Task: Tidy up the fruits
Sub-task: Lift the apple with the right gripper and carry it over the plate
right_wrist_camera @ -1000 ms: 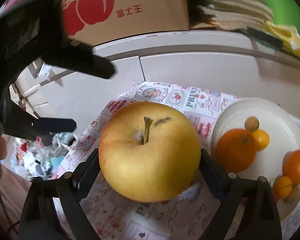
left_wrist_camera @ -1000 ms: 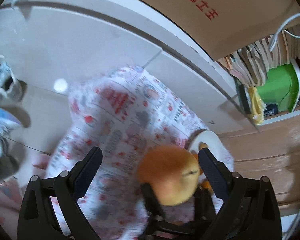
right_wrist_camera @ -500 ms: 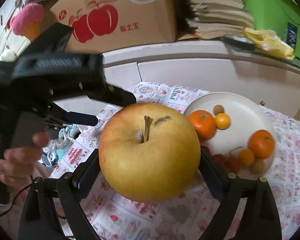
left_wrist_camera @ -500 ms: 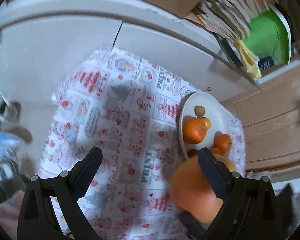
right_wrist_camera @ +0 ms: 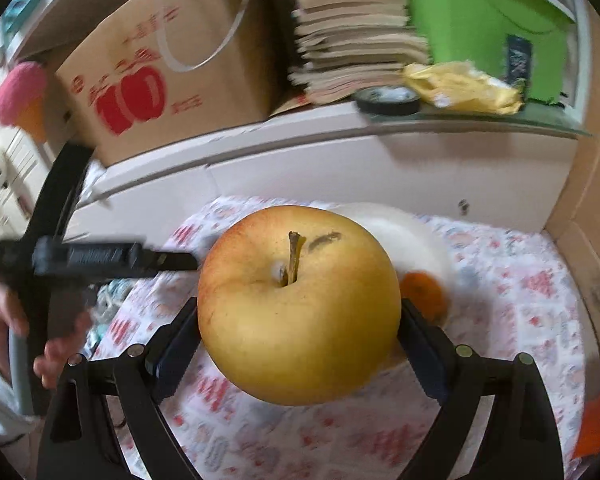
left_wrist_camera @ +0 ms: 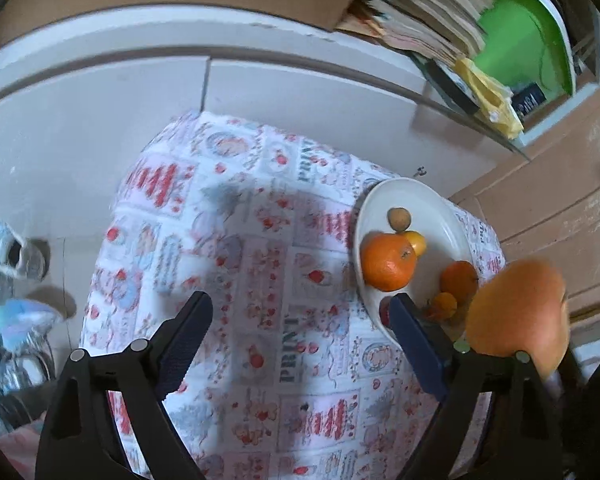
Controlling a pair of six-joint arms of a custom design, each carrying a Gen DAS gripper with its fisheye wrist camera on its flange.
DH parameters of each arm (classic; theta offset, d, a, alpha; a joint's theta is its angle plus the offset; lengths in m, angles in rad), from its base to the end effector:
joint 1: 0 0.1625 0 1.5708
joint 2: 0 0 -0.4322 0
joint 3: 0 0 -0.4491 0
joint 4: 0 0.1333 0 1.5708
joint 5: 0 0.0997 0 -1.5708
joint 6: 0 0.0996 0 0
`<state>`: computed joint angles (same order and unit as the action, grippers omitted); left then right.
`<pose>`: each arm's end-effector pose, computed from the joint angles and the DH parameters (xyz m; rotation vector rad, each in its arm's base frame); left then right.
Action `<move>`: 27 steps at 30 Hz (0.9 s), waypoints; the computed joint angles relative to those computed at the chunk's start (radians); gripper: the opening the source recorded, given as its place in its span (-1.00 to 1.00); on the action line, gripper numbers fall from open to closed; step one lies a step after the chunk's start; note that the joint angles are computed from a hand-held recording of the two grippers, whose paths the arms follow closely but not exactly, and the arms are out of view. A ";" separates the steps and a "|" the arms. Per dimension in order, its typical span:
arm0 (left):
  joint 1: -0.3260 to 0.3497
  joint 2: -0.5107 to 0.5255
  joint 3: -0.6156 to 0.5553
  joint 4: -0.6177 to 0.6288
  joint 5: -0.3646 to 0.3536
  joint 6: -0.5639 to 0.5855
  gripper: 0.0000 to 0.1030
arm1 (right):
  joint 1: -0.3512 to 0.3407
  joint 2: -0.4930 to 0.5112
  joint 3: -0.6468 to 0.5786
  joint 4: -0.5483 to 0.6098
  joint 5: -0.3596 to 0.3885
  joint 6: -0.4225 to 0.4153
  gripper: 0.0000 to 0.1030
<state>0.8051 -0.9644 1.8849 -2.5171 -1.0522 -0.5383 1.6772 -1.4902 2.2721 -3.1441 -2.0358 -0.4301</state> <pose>-0.2981 -0.5736 0.0763 0.2979 2.6907 -0.4635 0.1398 -0.4747 0.2852 0.4105 -2.3963 0.9051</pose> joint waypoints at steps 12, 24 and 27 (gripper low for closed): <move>-0.067 0.095 -0.031 -0.087 0.135 0.162 0.55 | -0.062 0.041 -0.160 0.092 -0.004 -0.017 0.83; -0.053 0.150 -0.087 -0.057 0.100 0.140 0.51 | -0.134 0.172 -0.250 0.083 0.000 -0.015 0.83; -0.053 0.155 -0.090 -0.052 0.098 0.147 0.51 | -0.138 0.198 -0.274 0.071 0.008 -0.020 0.83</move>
<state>0.7524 -0.8096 1.7947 -2.5695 -0.9541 -0.3915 1.5396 -1.2920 1.9978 -3.0729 -2.0274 -0.4501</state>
